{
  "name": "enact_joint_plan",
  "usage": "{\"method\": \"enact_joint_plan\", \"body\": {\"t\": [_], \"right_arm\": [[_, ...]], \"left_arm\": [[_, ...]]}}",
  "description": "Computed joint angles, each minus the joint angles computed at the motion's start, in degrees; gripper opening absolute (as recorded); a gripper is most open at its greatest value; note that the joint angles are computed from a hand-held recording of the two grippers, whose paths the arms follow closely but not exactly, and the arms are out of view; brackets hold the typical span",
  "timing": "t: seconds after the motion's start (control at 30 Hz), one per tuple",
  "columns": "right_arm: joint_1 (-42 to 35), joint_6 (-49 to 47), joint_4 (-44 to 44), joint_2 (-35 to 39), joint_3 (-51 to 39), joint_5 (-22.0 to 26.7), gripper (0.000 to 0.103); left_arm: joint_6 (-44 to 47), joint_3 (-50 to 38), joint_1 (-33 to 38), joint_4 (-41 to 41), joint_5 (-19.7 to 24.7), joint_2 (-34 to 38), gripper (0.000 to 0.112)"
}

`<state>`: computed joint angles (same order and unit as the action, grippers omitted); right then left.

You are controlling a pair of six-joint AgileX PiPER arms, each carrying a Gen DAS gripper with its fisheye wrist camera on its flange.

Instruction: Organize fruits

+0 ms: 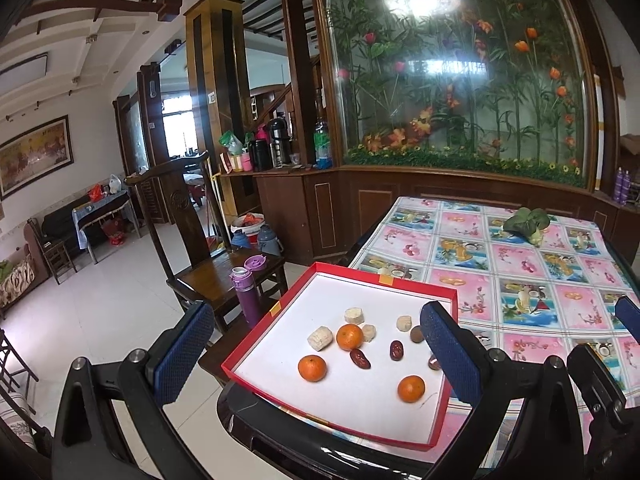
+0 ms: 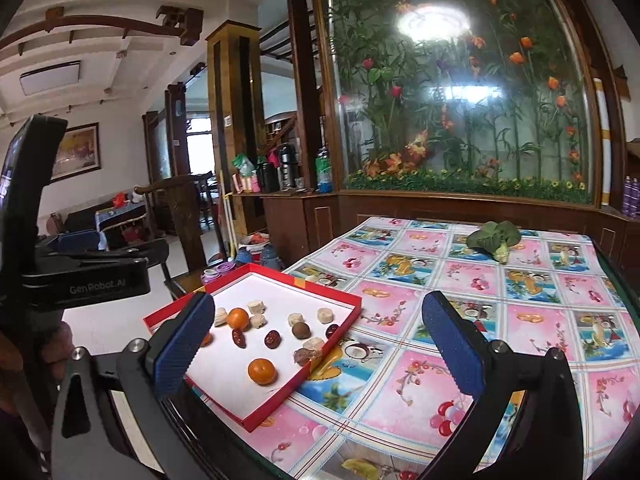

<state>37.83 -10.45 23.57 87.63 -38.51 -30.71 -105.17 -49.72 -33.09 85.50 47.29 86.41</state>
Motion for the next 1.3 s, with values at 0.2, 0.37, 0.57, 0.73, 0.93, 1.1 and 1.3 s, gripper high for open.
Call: {"method": "enact_joint_plan", "body": {"t": [0.2,0.37,0.57,0.73,0.93,1.1,1.3], "right_arm": [[3.12,-7.0,8.97,-2.6,1.95,-1.59,0.103],[5.21,-10.82,13.86,-4.04,2.78,-2.53,0.103],[6.96,-13.3,16.3,-4.27,2.93,-3.8,0.103],[9.18,-16.95,19.66,-3.56,2.19,-4.82,0.103],[9.52,-17.45,19.47,-2.74,1.6,-4.47,0.103],[8.84,-15.85,18.45,-2.48,1.45,-4.02,0.103],[7.24,-12.27,15.34,-2.15,1.38,-2.68,0.103]], "left_arm": [[-1.52,2.6,-1.17,1.15,0.55,-2.01,0.103],[-3.16,4.59,-1.05,2.4,0.34,-3.7,0.103],[-4.15,5.73,-0.68,3.2,0.14,-4.69,0.103],[-4.6,6.32,-0.4,3.75,-0.53,-5.35,0.103],[-3.66,6.39,-0.21,3.59,-0.98,-5.81,0.103],[-3.56,5.94,-0.33,3.61,-0.59,-5.57,0.103],[-3.18,5.83,-0.42,3.35,-0.53,-5.55,0.103]]}}
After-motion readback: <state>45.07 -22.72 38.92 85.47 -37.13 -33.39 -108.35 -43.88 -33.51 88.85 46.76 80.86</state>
